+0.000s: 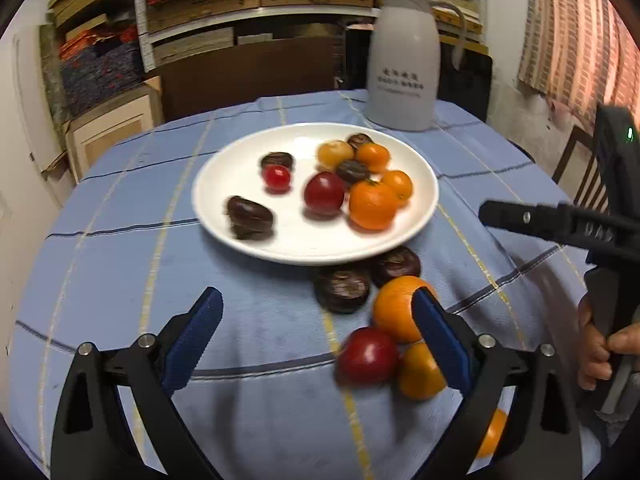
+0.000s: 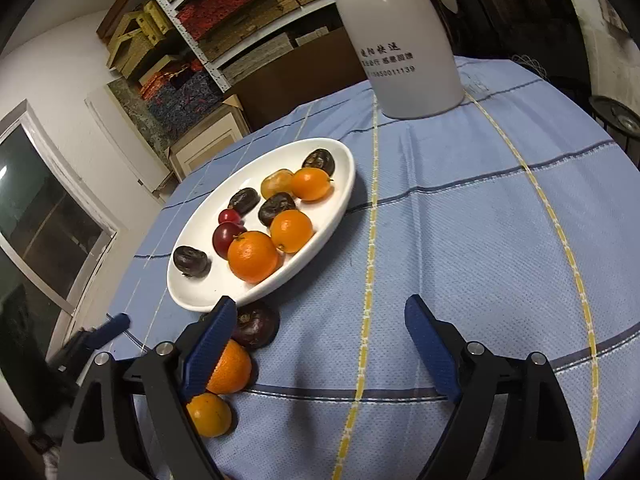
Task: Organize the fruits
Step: 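Grasp another red plum with the left gripper while the right gripper grasps a mandarin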
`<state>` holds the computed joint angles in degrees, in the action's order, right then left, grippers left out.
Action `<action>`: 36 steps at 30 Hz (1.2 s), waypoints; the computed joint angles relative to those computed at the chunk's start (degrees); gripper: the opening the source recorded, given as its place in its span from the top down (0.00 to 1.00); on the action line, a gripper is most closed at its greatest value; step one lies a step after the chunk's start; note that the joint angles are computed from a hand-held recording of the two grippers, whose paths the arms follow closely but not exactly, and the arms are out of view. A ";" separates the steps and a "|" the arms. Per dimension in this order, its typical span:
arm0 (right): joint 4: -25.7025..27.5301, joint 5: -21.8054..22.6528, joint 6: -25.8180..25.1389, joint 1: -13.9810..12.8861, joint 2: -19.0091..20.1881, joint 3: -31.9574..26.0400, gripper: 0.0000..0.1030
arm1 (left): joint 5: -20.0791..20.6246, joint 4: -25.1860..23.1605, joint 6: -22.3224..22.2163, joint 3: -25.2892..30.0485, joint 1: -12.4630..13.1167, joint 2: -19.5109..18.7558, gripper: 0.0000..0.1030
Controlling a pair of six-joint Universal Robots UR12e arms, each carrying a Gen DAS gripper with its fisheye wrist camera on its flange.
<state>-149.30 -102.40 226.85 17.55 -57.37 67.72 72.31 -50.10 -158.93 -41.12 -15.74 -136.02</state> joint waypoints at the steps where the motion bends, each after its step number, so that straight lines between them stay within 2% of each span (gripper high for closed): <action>1: -0.17 0.31 0.19 -0.16 -0.10 0.23 0.16 | -0.62 -0.48 0.16 0.11 -0.06 -0.22 0.09; 5: 0.27 1.07 0.58 -0.52 -0.18 0.31 0.16 | -2.60 -2.12 1.73 -1.47 0.49 0.26 0.09; 8: 0.93 1.18 0.41 -0.49 -0.05 -0.03 0.15 | -3.70 -2.21 1.83 -2.77 1.25 0.83 0.05; 11: 1.91 1.08 -0.47 -0.35 0.21 -0.60 0.15 | -4.33 -5.98 0.21 0.07 1.60 -0.66 0.04; 12: 2.21 0.88 -0.77 -0.27 0.30 -0.78 0.15 | -3.04 -6.35 -0.18 0.55 1.52 -0.93 0.04; 13: 2.47 0.62 -0.96 -0.20 0.34 -0.89 0.15 | -3.40 -5.93 -0.56 0.24 1.73 -0.79 0.04; 14: 2.51 0.25 -1.01 -0.13 0.34 -0.91 0.15 | -3.01 -4.51 -1.38 -0.45 1.87 -0.46 0.04; 17: 1.65 -0.13 -0.59 -0.14 0.09 -0.38 0.15 | 5.88 6.89 -5.77 -4.80 1.82 1.35 0.05; 18: 1.31 -0.08 -0.39 -0.15 0.02 -0.21 0.15 | 6.59 8.48 -6.93 -5.61 1.94 1.67 0.05; 19: 1.05 -0.02 -0.33 -0.13 -0.01 -0.14 0.15 | 4.90 8.57 -7.98 -5.95 2.35 1.91 0.05; 21: 0.95 0.00 -0.88 -0.02 0.06 -0.27 0.15 | -0.36 6.14 -8.25 -5.78 3.07 1.93 0.05; 22: 1.12 -0.05 -1.36 0.08 0.17 -0.48 0.15 | -0.35 5.01 -7.10 -5.48 2.85 1.79 0.05; 25: 1.90 -0.46 -2.32 0.32 0.45 -1.04 0.15 | 5.59 3.36 -1.19 -4.52 1.11 1.03 0.05; 27: 2.25 -0.59 -2.55 0.37 0.49 -1.15 0.15 | 7.44 3.06 0.88 -3.66 0.45 0.37 0.05; 31: 2.71 -0.60 -2.73 0.36 0.59 -1.27 0.15 | 8.10 3.17 0.30 -1.65 0.36 -0.80 0.05; 34: 3.57 0.03 -2.80 0.27 0.75 -1.52 0.15 | 7.55 -4.03 1.77 3.14 0.35 -2.79 0.05; 36: 4.14 0.38 -3.35 0.31 0.94 -1.89 0.15 | 9.30 -9.21 4.33 6.51 0.07 -4.32 0.04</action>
